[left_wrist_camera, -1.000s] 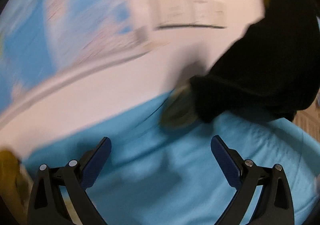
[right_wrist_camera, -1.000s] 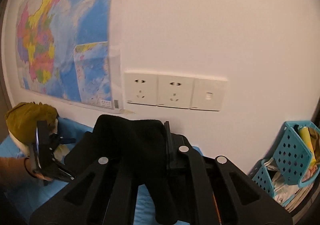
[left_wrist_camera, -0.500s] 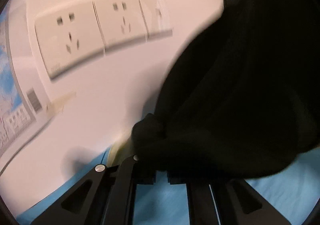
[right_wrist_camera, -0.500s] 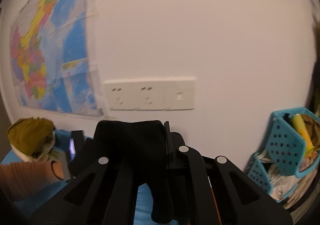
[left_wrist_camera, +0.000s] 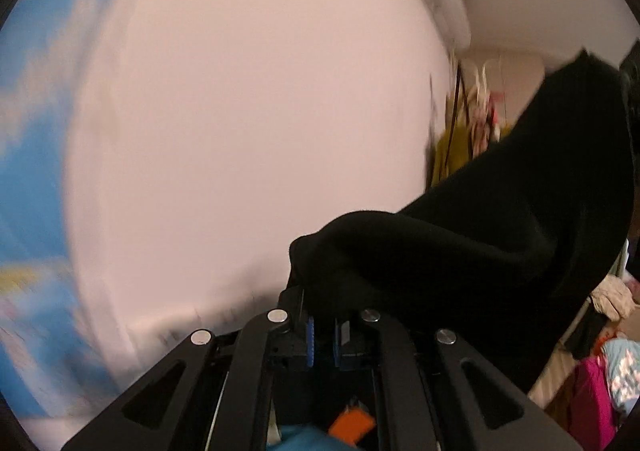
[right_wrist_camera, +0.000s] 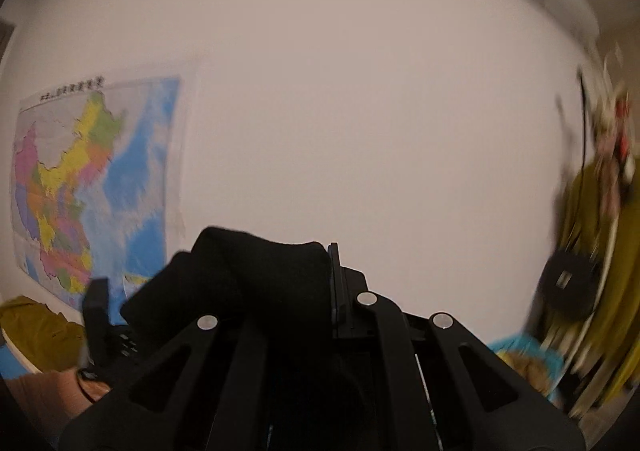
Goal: Fold large clothes
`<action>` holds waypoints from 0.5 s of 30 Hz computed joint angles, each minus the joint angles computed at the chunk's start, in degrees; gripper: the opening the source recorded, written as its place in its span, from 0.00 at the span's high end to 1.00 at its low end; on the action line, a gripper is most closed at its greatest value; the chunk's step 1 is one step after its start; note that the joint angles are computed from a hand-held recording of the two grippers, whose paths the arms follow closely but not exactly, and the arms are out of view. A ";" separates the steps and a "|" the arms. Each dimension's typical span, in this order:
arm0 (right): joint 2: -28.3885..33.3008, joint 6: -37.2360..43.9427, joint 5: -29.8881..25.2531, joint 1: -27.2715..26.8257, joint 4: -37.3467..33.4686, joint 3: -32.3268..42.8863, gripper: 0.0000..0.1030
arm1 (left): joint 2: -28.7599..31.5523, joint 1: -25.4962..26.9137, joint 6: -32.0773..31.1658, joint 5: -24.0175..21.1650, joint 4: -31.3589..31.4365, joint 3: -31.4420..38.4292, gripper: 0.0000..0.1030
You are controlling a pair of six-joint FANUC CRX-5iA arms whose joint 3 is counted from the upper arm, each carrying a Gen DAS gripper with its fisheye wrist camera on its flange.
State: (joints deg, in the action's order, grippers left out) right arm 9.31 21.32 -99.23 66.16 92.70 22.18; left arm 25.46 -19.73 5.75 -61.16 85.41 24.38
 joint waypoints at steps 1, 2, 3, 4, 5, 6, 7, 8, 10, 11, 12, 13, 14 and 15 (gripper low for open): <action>1.41 1.55 -0.78 0.80 1.25 2.39 0.97 | -1.03 0.27 -0.20 0.01 1.14 -0.67 0.95; 3.07 3.03 -1.62 2.09 2.64 5.46 0.97 | -3.17 1.09 -1.64 0.09 3.51 -2.51 0.95; 4.70 4.43 -2.53 3.37 3.72 8.42 0.97 | -5.89 1.72 -4.05 1.20 6.14 -5.38 0.95; 6.19 5.52 -3.57 4.28 4.68 10.67 0.97 | -7.50 2.39 -5.61 1.84 7.79 -7.01 0.95; 7.55 6.52 -4.42 5.59 5.84 12.88 0.97 | -10.20 3.50 -8.31 1.99 10.88 -10.02 0.95; 8.19 6.92 -4.25 7.26 6.70 13.85 0.97 | -12.62 4.78 -10.03 2.05 13.13 -12.50 0.95; 8.80 7.20 -4.15 8.80 7.26 14.65 0.97 | -13.99 6.36 -11.20 0.85 14.66 -14.09 0.95; 9.23 7.40 -3.93 9.92 7.49 15.21 0.97 | -15.75 8.23 -12.44 -0.79 16.53 -15.94 0.95; 10.14 7.30 -3.09 12.53 7.03 16.24 0.97 | -19.50 11.03 -14.13 -1.45 18.46 -19.20 0.95; 10.60 7.12 -2.18 13.56 6.33 16.92 0.97 | -21.43 13.54 -15.08 -2.53 18.93 -20.91 0.95; 10.93 7.07 -1.14 14.61 5.58 17.51 0.97 | -23.17 15.85 -15.75 -3.10 19.23 -22.54 0.95; 11.63 7.88 0.05 15.88 4.22 18.70 0.97 | -24.62 17.19 -16.84 -3.26 19.52 -24.26 0.95; 11.71 7.85 0.72 16.51 3.56 18.80 0.97 | -26.46 19.24 -18.32 -3.53 20.01 -26.14 0.95; 10.75 6.55 3.02 17.47 2.22 17.21 0.97 | -27.65 21.27 -19.22 -4.04 20.21 -27.39 0.95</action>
State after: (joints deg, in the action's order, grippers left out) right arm 20.06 27.87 -96.21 83.62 94.92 39.39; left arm -2.19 1.54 -13.48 -65.19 105.62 -3.01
